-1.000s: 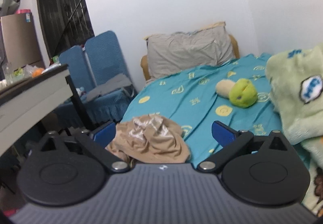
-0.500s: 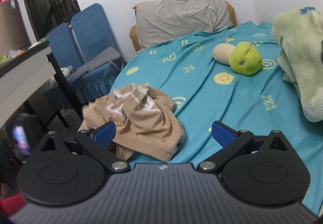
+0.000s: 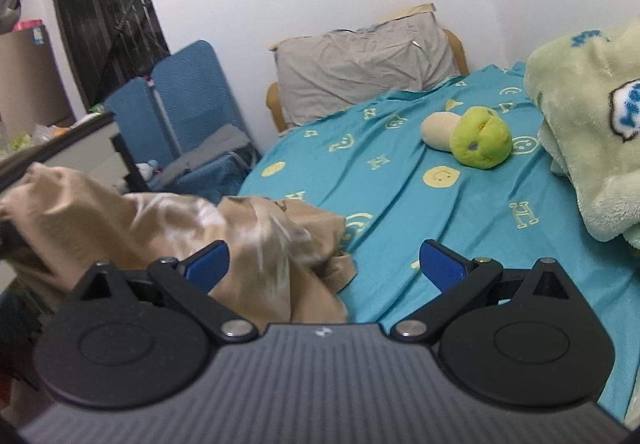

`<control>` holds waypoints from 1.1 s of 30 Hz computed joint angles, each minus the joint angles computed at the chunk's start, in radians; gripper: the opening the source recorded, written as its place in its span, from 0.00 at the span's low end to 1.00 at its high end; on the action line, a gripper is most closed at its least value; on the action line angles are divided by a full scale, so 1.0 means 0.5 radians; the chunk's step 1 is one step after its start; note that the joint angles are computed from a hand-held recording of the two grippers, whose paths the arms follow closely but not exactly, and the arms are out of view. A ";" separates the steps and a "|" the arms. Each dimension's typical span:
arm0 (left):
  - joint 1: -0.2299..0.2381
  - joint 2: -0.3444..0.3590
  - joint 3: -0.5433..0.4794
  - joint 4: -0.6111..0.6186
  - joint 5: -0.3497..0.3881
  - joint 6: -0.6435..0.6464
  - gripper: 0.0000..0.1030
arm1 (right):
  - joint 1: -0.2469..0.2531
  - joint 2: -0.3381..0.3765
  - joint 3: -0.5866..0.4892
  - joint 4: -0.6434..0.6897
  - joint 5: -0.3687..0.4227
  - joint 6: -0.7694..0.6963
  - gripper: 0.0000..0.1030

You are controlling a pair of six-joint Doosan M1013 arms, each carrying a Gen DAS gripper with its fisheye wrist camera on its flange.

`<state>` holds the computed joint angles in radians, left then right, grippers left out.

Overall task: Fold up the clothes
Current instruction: 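Grasp the tan T-shirt with the left gripper and lift it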

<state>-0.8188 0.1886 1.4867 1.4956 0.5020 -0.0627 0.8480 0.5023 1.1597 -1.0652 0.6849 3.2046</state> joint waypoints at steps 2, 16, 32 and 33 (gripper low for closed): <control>-0.030 -0.050 0.074 0.021 0.019 0.045 0.07 | 0.017 -0.023 0.021 0.042 -0.051 -0.033 1.00; -0.026 -0.090 0.223 -0.134 0.278 -0.204 0.09 | 0.030 0.262 -0.365 1.378 0.221 -1.252 1.00; 0.052 0.030 -0.016 -1.156 0.535 0.782 0.21 | 0.154 0.219 -0.255 0.013 0.704 0.091 0.58; 0.052 0.042 -0.034 -1.220 0.558 0.878 0.22 | 0.150 0.212 -0.247 0.031 0.691 0.100 0.58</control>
<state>-0.7928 0.2096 1.4699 0.8855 0.7812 0.3765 0.9228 0.6084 1.0364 -1.0499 1.0305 3.2543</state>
